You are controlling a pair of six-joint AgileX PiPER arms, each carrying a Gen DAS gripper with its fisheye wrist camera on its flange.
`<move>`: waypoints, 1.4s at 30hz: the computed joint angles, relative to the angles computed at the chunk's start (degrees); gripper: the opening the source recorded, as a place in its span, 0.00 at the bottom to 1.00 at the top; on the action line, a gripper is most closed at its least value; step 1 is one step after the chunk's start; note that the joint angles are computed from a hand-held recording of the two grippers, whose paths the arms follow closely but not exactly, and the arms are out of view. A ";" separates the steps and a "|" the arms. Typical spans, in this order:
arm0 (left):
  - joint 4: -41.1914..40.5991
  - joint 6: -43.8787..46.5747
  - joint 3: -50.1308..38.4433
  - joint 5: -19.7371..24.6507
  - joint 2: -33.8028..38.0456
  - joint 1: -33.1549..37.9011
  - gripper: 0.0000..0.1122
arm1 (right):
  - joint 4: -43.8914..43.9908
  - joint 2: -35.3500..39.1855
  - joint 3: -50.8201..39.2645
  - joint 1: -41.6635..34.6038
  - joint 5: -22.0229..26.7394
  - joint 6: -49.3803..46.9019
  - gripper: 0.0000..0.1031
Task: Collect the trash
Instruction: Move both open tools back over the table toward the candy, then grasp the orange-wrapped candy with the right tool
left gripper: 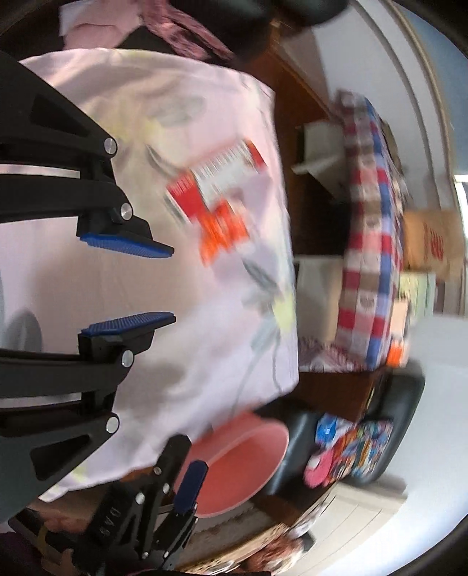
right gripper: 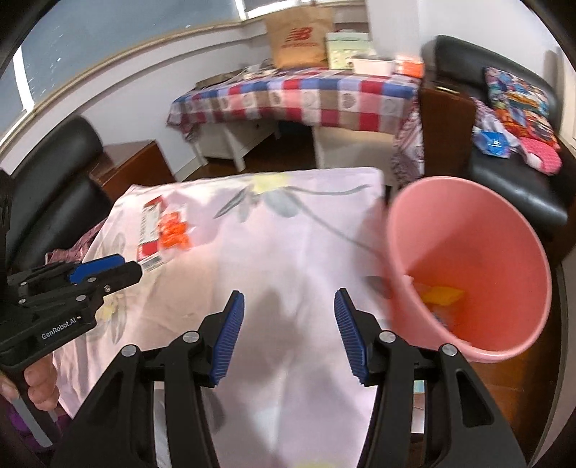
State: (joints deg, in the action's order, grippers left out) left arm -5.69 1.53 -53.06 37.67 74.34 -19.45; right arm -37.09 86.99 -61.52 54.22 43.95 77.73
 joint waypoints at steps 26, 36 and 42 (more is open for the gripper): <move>-13.11 15.70 -1.67 1.23 6.95 23.71 0.30 | 21.74 33.06 -42.97 -5.56 -0.26 -30.60 0.51; -13.14 15.02 -3.10 1.07 9.64 25.28 0.30 | 22.23 37.34 -46.33 -6.15 0.61 -31.18 0.51; -13.27 15.27 -2.72 0.84 10.17 25.87 0.30 | 22.40 37.85 -46.03 -6.79 -0.71 -30.25 0.51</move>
